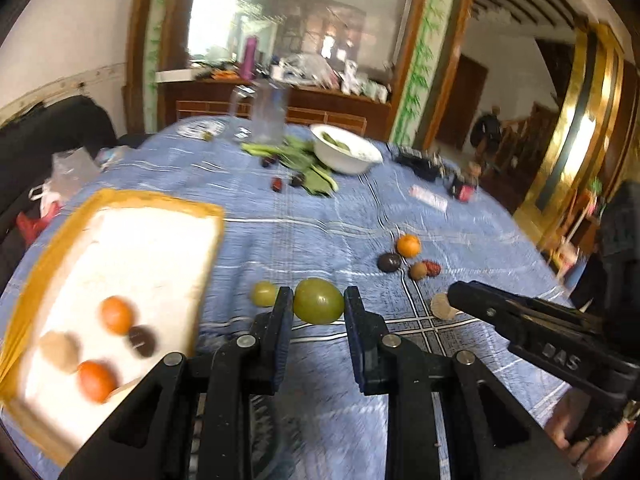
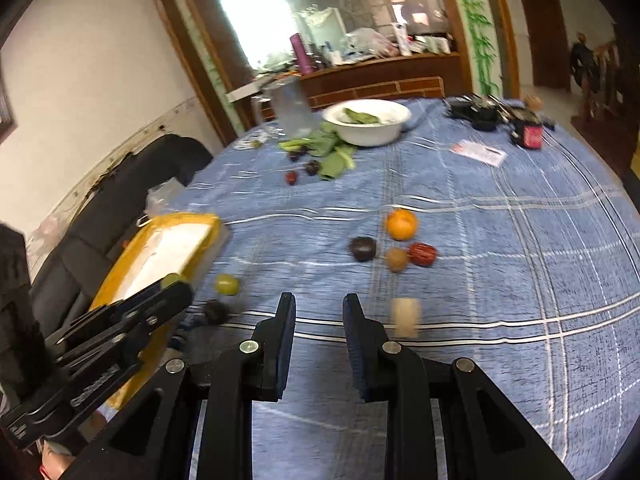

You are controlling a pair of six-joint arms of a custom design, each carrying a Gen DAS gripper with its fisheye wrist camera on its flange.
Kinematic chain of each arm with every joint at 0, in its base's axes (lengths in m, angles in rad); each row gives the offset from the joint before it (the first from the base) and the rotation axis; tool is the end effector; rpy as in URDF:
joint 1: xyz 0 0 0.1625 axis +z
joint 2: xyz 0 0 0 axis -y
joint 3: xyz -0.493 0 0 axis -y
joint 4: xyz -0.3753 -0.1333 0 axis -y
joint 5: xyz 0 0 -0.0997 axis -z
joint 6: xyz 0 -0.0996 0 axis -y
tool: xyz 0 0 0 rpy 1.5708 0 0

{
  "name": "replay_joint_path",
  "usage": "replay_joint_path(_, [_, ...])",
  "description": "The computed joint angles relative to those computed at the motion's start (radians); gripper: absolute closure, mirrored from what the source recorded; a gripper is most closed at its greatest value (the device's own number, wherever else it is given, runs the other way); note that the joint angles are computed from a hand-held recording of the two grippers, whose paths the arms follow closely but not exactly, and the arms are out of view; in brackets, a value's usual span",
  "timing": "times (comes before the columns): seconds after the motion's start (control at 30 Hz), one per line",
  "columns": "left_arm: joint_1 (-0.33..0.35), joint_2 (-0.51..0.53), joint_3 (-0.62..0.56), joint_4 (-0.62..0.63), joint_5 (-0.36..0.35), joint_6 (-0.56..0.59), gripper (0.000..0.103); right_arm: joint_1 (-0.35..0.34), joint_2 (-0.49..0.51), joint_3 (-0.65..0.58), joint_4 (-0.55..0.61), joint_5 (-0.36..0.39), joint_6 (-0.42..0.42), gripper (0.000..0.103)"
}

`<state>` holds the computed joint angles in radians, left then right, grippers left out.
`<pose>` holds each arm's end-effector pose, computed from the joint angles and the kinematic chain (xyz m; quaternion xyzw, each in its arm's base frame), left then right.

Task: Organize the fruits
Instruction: 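Carry the grape with the left tool while the right tool carries the cube over the tray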

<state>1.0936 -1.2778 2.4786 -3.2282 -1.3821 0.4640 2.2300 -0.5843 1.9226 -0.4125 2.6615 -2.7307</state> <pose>-0.0536 -0.4346 0.2407 0.4207 0.8740 -0.2259 0.0903 0.3085 -0.3248 -0.0275 -0.0627 -0.8250 0.4839 0.2851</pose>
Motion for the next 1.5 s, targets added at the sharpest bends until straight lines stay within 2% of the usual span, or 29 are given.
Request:
replay_joint_path(0.13, [0.051, -0.095, -0.031, 0.031, 0.003, 0.004, 0.078, 0.028, 0.022, -0.093, 0.084, -0.028, -0.018, 0.076])
replay_joint_path(0.3, [0.098, -0.135, -0.080, 0.034, 0.069, 0.001, 0.078, 0.030, 0.035, -0.190, 0.138, -0.121, -0.062, 0.076])
replay_joint_path(0.4, [0.138, -0.122, -0.111, 0.032, 0.113, -0.036, 0.078, 0.012, 0.060, -0.257, 0.184, -0.205, -0.080, 0.076])
replay_joint_path(0.53, [0.222, -0.090, -0.164, 0.080, 0.111, -0.097, 0.078, -0.018, 0.100, -0.326, 0.227, -0.310, -0.102, 0.076])
replay_joint_path(0.67, [0.267, -0.060, -0.195, 0.100, 0.110, -0.094, 0.078, -0.054, 0.175, -0.446, 0.333, -0.359, -0.123, 0.076])
replay_joint_path(0.8, [0.282, -0.034, -0.219, 0.103, 0.112, -0.097, 0.078, -0.101, 0.237, -0.550, 0.430, -0.405, -0.115, 0.076])
replay_joint_path(1.03, [0.311, -0.030, -0.241, 0.124, 0.074, -0.084, 0.078, -0.215, 0.184, -0.454, 0.328, -0.636, -0.027, 0.076])
replay_joint_path(1.2, [0.316, -0.033, -0.245, 0.136, 0.049, -0.085, 0.078, -0.279, 0.118, -0.323, 0.190, -0.844, 0.046, 0.075])
replay_joint_path(1.23, [0.315, -0.038, -0.242, 0.138, 0.042, -0.084, 0.078, -0.282, 0.102, -0.298, 0.166, -0.861, 0.053, 0.075])
replay_joint_path(1.27, [0.316, -0.041, -0.242, 0.140, 0.038, -0.080, 0.078, -0.277, 0.082, -0.268, 0.144, -0.848, 0.052, 0.075])
replay_joint_path(1.33, [0.314, -0.052, -0.234, 0.137, 0.029, -0.068, 0.078, -0.247, 0.044, -0.222, 0.128, -0.746, 0.039, 0.075])
replay_joint_path(1.47, [0.313, -0.066, -0.225, 0.127, 0.012, -0.055, 0.078, -0.167, -0.031, -0.122, 0.135, -0.388, 0.028, 0.076])
replay_joint_path(1.5, [0.314, -0.067, -0.225, 0.129, 0.006, -0.055, 0.078, -0.153, -0.039, -0.106, 0.143, -0.320, 0.036, 0.076])
